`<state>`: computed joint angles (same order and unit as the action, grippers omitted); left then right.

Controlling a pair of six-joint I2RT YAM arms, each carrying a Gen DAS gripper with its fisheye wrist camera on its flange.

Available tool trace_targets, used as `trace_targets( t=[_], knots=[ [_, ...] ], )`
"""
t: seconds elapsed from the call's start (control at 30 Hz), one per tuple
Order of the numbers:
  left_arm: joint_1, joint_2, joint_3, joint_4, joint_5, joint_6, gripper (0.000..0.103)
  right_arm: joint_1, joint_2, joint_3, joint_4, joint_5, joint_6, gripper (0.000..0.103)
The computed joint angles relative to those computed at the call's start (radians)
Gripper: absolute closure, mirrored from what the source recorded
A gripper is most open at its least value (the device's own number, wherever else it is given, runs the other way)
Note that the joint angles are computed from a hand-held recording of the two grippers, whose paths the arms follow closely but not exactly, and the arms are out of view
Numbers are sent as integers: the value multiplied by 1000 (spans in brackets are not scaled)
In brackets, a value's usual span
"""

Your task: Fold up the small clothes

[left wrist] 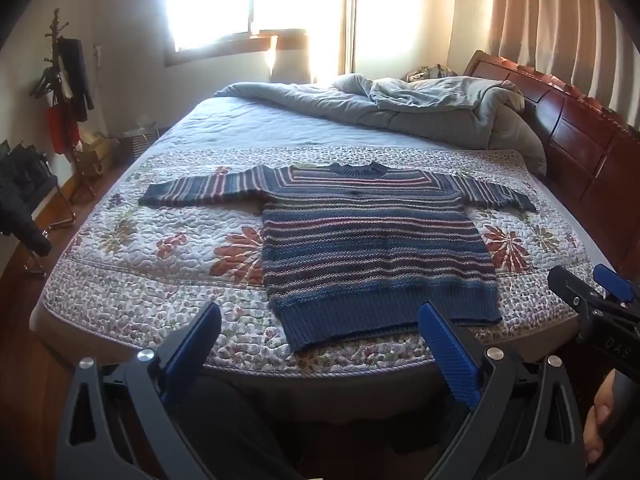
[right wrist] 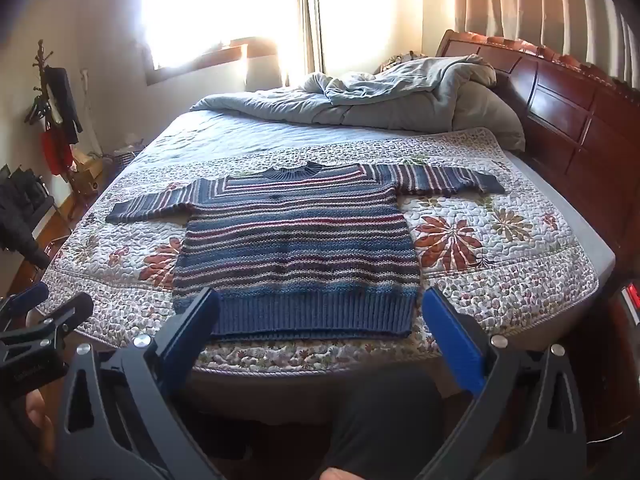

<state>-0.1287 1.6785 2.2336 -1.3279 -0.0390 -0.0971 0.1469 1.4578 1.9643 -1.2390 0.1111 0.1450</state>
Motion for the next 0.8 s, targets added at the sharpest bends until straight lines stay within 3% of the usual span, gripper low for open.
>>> trace_targets(
  t=[0.2,0.43,0.8],
  knots=[
    [-2,-5,2,-3,-3,9,4,-2,1,2,-4,0,-1,3],
    [-19,45,101,-54,-14,-1,4,4,2,-9,6,6,1,3],
    [2,16,51,-23,2,2,4,-10,23,29,-7,-6,-11,3]
  ],
)
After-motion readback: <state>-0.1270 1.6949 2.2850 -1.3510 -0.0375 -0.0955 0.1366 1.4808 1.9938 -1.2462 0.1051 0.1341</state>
